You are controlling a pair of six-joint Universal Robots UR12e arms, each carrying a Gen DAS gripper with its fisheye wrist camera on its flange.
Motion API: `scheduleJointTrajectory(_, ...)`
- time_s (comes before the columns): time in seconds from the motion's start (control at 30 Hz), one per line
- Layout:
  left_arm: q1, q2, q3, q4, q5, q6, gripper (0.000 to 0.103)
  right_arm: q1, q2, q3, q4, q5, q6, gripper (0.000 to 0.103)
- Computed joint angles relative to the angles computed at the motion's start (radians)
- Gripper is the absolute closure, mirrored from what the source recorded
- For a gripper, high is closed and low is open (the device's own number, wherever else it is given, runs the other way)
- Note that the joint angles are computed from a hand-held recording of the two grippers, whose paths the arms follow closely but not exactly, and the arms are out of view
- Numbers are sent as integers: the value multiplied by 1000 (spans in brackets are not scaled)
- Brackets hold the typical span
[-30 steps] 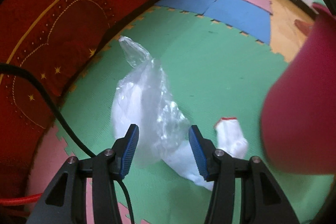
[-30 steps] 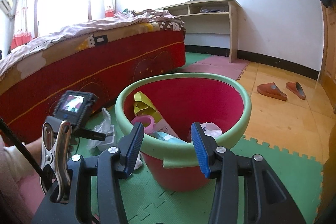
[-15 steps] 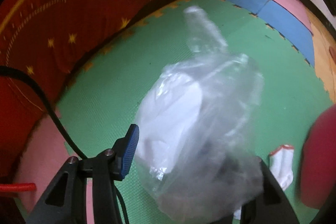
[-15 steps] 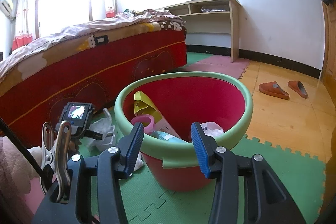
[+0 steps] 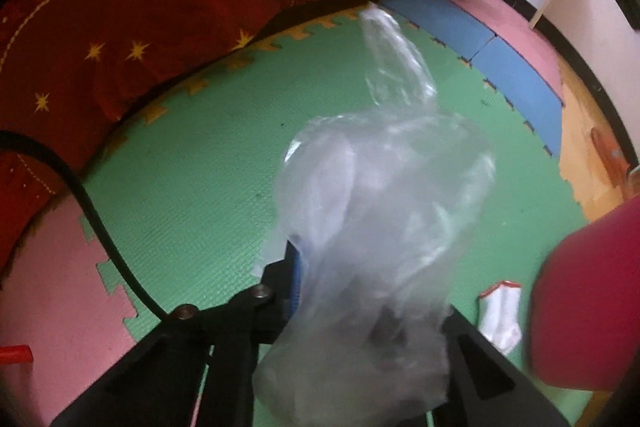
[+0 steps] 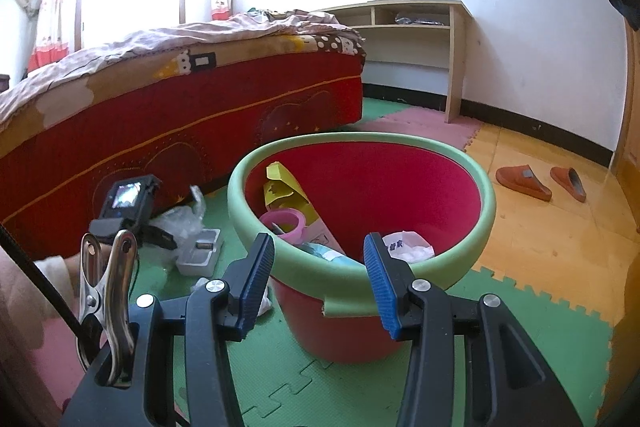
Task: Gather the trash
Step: 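Lift the plastic bag with the left tool while the right tool moves toward the blue mask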
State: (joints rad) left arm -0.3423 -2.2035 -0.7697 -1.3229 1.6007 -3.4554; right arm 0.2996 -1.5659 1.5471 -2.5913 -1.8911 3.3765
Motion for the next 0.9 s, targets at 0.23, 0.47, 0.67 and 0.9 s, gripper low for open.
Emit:
scheduleJointTrajectory(0.23,21,48,-20,-5,-50,-22,96,4,6,-8,7,15,-10,55)
scheduleJointTrajectory(0.47,39,97,-26,-18,-119,-29,96,14,16,-17,17,40,-44,55)
scheduleJointTrajectory(0.67,43,157,-69,-22,-146,-22,95,39,31,-31,40,59,-107,55)
scheduleJointTrajectory(0.9,38,211,-135,28,-151,6,95,68,55,-56,98,99,-165,55)
